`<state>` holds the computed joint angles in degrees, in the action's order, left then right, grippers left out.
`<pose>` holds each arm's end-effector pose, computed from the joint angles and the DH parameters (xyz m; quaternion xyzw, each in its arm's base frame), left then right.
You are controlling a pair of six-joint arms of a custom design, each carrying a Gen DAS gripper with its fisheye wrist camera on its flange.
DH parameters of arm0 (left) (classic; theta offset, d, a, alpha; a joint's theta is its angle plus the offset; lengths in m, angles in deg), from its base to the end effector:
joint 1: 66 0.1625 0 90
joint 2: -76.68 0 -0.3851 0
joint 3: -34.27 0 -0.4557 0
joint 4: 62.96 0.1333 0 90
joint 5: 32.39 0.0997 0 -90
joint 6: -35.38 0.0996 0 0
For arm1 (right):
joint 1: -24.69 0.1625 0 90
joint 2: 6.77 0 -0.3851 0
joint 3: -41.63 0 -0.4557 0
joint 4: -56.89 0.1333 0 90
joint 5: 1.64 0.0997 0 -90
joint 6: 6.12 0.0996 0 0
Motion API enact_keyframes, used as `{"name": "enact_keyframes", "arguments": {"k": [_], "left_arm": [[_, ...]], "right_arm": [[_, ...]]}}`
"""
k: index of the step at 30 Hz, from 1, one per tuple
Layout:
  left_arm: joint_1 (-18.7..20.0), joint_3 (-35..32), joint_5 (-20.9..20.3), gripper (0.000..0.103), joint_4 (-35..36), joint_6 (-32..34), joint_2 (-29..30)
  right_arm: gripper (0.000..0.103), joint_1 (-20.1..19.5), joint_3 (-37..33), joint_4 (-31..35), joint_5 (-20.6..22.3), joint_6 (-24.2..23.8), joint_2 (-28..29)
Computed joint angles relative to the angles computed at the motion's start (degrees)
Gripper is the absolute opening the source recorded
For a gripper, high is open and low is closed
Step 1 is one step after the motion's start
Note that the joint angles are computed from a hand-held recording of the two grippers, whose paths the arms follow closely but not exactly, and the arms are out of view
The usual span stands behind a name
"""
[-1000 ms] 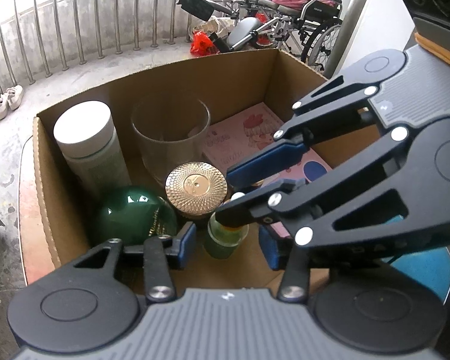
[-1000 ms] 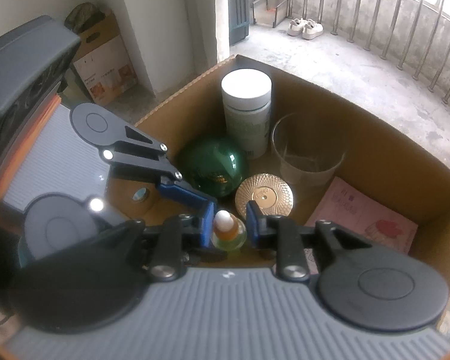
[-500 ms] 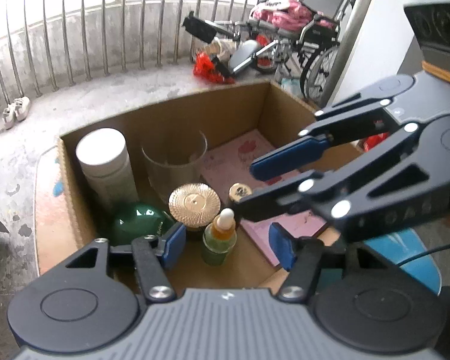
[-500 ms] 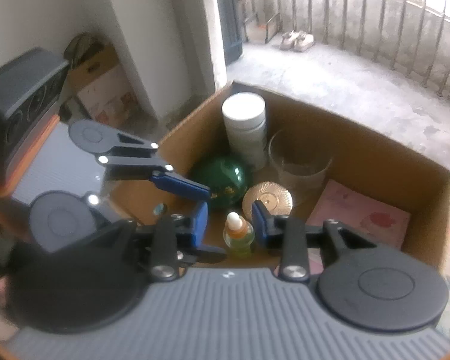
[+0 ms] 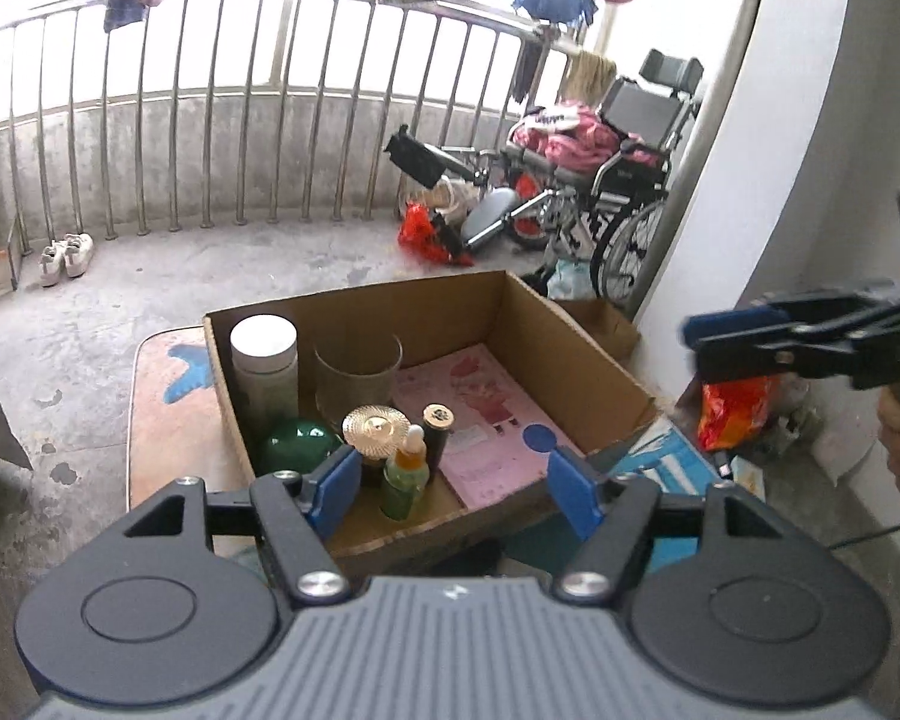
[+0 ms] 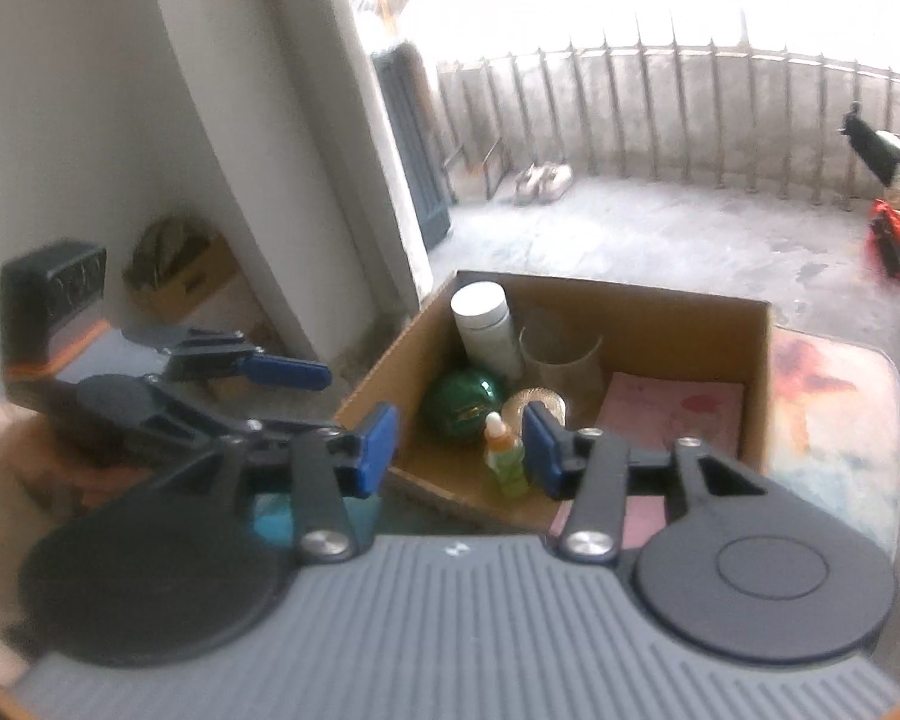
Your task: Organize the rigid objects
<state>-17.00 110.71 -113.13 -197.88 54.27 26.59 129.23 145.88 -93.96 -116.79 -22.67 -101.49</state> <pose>-0.3998 -0.6876 0.1942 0.4797 0.8589 -0.1731 0.0473 0.2262 -0.5099 0.4923 0.1449 -0.8728 0.4191 0.2036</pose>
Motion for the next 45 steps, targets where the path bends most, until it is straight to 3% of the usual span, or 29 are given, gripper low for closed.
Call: {"name": "enact_keyframes", "arguments": {"k": [5,9,11,15,18,23,32,35,37,39,45], "left_arm": [[-0.46,6.87,-0.52,0.073,-3.65,-2.04,-5.33],[-0.7,12.29,-0.74,0.077,-6.09,-3.96,-8.92],[-0.83,15.15,-0.74,0.077,-7.31,-4.73,-10.44],[-0.94,19.33,-0.47,0.077,-8.6,-6.16,-11.56],[-0.83,21.78,0.44,0.077,-9.57,-6.92,-11.36],[-0.73,24.67,3.05,0.077,-13.81,-5.98,-9.69],[-0.46,24.67,1.63,0.076,-19.32,1.86,-5.26],[0.15,22.41,1.45,0.076,-18.47,2.36,-2.86],[0.62,20.69,1.26,0.076,-17.3,2.26,-1.27],[0.89,19.39,1.27,0.075,-16.35,2.53,0.09],[1.74,16.87,-0.31,0.073,-13.83,2.04,2.45]], "right_arm": [[0.056,3.2,9.61,-6.74,-2.1,3.89,-8.44],[0.072,6.36,17.5,-14.29,-5.86,6.25,-13.77],[0.074,7.58,21.64,-18.37,-7.32,6.86,-15.94],[0.079,8.02,28.57,-25.96,-9.15,8.98,-18.06],[0.08,6.63,31.75,-27.44,-9.78,11.95,-18.21],[0.08,2.01,32.17,-25.61,-7.17,16.81,-14.78],[0.079,-5.05,28.21,-27.94,-3.72,17.3,-4.33],[0.073,-7.71,26.31,-26.79,-1.25,16.13,-2.81],[0.062,-9.07,24.64,-26.51,0.08,14.49,-0.8],[0.054,-9.9,22.96,-26.33,0.42,12.64,1.14],[0.043,-11.02,18.74,-25.17,-0.05,6.6,5.82]]}}
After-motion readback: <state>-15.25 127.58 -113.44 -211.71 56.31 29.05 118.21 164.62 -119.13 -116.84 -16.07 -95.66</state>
